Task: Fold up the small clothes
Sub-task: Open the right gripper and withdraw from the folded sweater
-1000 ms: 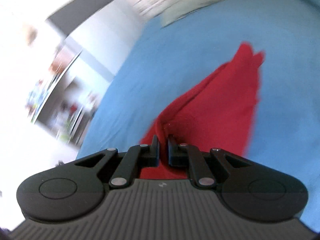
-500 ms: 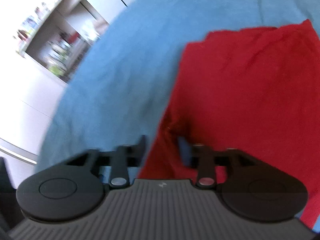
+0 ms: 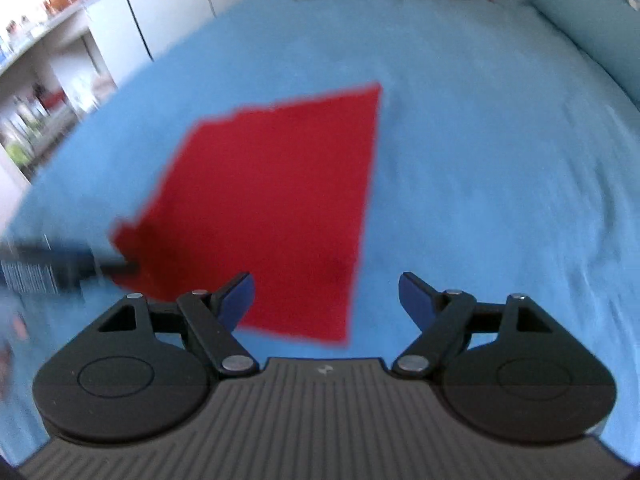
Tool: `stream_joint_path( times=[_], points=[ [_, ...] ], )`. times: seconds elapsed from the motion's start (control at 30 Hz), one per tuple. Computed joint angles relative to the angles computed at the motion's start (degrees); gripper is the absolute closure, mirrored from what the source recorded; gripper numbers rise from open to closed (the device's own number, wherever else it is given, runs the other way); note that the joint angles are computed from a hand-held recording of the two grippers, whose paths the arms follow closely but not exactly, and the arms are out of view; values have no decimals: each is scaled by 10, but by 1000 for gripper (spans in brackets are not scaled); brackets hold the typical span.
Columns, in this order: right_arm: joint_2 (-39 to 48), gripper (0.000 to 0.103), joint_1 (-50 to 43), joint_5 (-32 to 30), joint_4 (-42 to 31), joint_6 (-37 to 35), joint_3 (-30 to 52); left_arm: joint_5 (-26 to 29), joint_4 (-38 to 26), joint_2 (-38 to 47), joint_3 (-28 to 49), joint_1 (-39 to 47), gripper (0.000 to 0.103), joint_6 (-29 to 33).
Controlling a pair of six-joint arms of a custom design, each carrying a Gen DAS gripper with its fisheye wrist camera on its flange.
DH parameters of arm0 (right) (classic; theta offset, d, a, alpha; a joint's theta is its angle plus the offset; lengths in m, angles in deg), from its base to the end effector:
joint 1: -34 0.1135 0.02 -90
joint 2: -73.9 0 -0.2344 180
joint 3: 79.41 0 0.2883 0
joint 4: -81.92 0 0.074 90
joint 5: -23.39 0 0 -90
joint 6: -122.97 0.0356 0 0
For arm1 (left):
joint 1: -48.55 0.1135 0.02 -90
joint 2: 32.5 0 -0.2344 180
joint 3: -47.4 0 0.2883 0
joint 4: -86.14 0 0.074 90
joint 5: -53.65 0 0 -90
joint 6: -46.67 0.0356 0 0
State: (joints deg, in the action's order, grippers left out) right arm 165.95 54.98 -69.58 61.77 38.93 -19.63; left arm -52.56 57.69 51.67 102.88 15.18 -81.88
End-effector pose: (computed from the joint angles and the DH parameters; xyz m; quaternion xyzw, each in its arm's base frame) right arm 0.3158 0.1231 0.1070 -0.1320 0.9372 0.0989 0.3074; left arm 0.2625 -0.1610 0.1174 -0.0827 0.9468 -0.0550 0.3061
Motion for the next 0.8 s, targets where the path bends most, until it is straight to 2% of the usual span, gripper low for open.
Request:
stream_joint_path(
  times=[0.07,0.17,0.23,0.3,0.43,0.53,0.67,0.73,0.8],
  points=[
    [2,8,-8,-5,13,13,-16,-43,-13,23,15,-4,3,-5],
    [18,8,1,-7,36,47,-22,-68,-49,32,11,14,3,-25],
    [21,8,-11,-17,42,43,-25,-59,-61,36,-4,28,3,-47],
    [34,8,-17,-22,47,36,-22,-33,-47,36,-27,40,3,-63],
    [39,8,-26,-30,34,22,-17,-62,-55,72,-3,20,2,-60],
    [32,8,-39,-41,16,2,-7,-57,-79,50,8,18,10,-58],
    [18,8,-60,-67,-31,-24,32,-99,-112,-28,18,3,8,1],
    [20,8,-72,-83,-60,-23,71,-90,-105,-51,40,19,0,53],
    [35,0,-83,-105,-90,-21,122,-54,-83,-56,66,49,0,100]
  ],
)
